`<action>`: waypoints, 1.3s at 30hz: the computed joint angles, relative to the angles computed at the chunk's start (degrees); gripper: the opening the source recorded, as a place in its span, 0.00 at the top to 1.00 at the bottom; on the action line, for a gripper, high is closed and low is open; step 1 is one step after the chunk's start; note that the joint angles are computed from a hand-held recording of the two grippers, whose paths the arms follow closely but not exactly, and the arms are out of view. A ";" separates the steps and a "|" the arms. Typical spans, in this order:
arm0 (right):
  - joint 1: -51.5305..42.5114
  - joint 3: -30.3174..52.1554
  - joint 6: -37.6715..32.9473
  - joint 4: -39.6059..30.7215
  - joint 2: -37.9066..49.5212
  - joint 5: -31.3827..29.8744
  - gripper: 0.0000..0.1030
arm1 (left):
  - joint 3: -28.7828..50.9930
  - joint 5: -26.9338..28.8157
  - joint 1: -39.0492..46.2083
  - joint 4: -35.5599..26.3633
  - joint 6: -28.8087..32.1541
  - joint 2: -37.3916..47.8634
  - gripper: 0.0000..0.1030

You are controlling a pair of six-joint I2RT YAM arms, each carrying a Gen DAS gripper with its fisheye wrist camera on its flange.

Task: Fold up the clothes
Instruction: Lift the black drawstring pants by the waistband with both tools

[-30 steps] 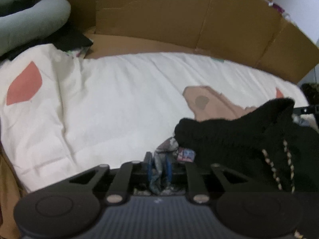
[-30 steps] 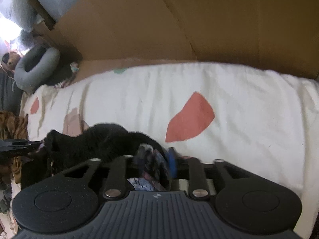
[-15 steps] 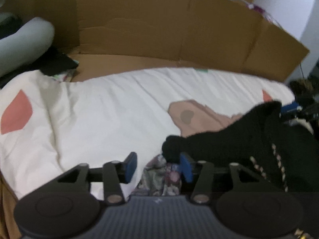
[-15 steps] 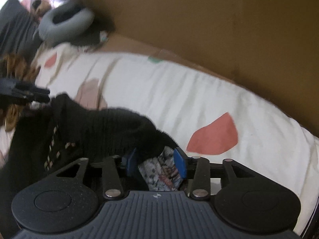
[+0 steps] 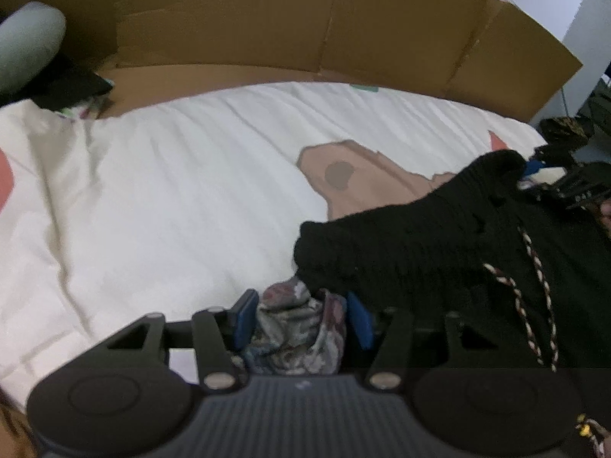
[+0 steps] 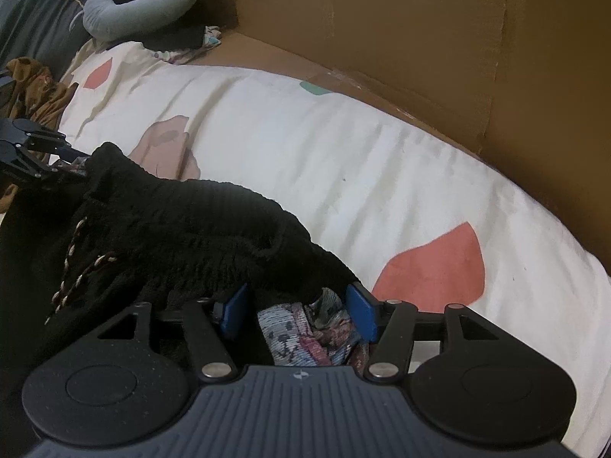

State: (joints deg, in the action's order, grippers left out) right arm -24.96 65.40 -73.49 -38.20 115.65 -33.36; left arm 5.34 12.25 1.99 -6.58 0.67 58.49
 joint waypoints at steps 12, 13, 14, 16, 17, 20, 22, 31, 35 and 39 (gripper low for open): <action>1.36 1.68 -1.49 -2.63 -0.06 -2.48 0.76 | -2.18 7.01 5.28 1.25 2.43 -2.44 0.86; 1.15 1.57 -1.50 -2.97 -0.54 -2.92 0.76 | -2.57 7.00 5.43 -0.12 2.26 -4.94 0.88; 0.90 1.20 -1.43 -2.89 -1.20 -3.39 0.77 | -2.74 6.93 5.60 -1.82 2.11 -7.59 0.88; 0.34 0.50 -0.71 -2.66 -2.62 -4.66 0.78 | -2.70 6.85 6.28 -6.88 2.21 -14.29 0.89; 0.05 0.20 -0.20 -2.55 -3.29 -5.38 0.79 | -2.50 6.60 6.48 -9.24 2.20 -17.43 0.89; -0.32 -1.28 1.69 -1.02 -5.64 -7.23 0.79 | -1.69 4.79 6.40 -15.67 1.87 -26.14 0.89; -0.08 -2.95 2.79 0.78 -7.64 -8.06 0.79 | -1.06 3.20 5.98 -18.87 1.62 -30.51 0.90; 4.48 -9.16 7.47 9.77 -11.39 -5.95 0.79 | -0.77 -0.54 7.25 -17.00 3.09 -29.10 0.90; 7.08 -11.89 11.43 16.16 -9.19 -1.94 0.74 | -2.06 -1.12 7.99 -10.46 1.78 -20.55 0.89; 7.53 -12.63 13.75 19.20 -8.94 -1.21 0.50 | -2.26 -3.19 6.03 -7.61 0.71 -16.36 0.89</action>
